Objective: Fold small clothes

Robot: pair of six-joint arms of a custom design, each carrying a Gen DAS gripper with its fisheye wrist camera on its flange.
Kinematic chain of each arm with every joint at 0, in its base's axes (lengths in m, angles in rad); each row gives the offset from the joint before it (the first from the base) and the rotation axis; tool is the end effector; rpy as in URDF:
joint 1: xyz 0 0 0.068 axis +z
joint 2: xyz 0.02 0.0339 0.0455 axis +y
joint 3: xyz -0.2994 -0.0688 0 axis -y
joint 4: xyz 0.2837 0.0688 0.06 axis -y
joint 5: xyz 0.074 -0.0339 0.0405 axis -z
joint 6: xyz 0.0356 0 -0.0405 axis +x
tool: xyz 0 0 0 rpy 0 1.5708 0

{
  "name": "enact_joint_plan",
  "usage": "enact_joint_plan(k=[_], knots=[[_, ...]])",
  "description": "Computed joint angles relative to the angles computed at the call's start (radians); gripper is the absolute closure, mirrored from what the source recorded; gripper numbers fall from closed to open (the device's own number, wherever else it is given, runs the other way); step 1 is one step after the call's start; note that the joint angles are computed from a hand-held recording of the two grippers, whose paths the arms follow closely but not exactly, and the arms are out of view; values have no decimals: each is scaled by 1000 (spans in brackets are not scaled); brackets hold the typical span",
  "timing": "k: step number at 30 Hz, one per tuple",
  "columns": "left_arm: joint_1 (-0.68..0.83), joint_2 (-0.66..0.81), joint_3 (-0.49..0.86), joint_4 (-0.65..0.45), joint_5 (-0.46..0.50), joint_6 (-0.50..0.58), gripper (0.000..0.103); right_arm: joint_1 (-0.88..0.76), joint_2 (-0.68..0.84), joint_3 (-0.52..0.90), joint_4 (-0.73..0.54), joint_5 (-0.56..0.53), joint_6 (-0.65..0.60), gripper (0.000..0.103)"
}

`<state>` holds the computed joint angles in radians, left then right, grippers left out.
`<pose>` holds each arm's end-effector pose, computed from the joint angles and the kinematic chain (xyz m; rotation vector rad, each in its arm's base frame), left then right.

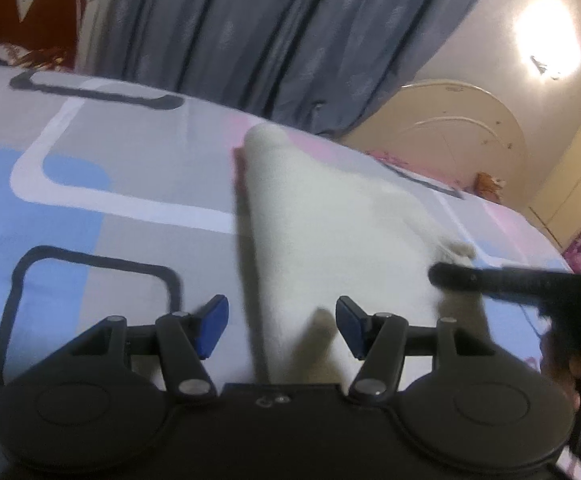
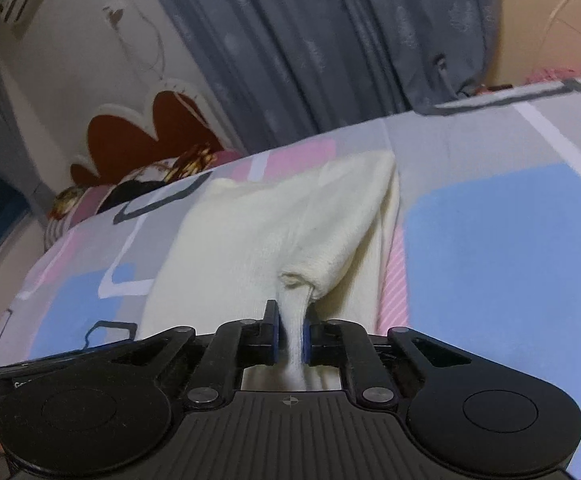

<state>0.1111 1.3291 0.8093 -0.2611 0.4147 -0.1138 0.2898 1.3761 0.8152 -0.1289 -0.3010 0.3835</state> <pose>0.2998 0.0190 0.2403 -0.0579 2.3187 -0.4874 0.3013 0.1009 0.2384 -0.0568 2.3183 0.6913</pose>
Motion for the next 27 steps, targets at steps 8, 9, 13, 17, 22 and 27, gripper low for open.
enact_joint_plan(k=[8, 9, 13, 17, 22, 27], knots=[[-62, -47, -27, -69, -43, 73, 45, -29, 13, -19, -12, -8, 13, 93], [-42, -55, -26, -46, -28, 60, 45, -30, -6, -27, -6, 0, 25, 81], [-2, 19, 59, 30, -25, 32, 45, -64, -94, -95, 74, 45, 48, 39], [-21, 168, 168, 102, -35, -35, 45, -112, -17, -55, 142, 27, 131, 42], [-40, 314, 249, 106, -36, -95, 45, -89, 150, 76, 103, 62, 124, 66], [-12, 307, 144, 231, -19, -168, 45, -44, 153, 54, 236, 55, -73, 97]])
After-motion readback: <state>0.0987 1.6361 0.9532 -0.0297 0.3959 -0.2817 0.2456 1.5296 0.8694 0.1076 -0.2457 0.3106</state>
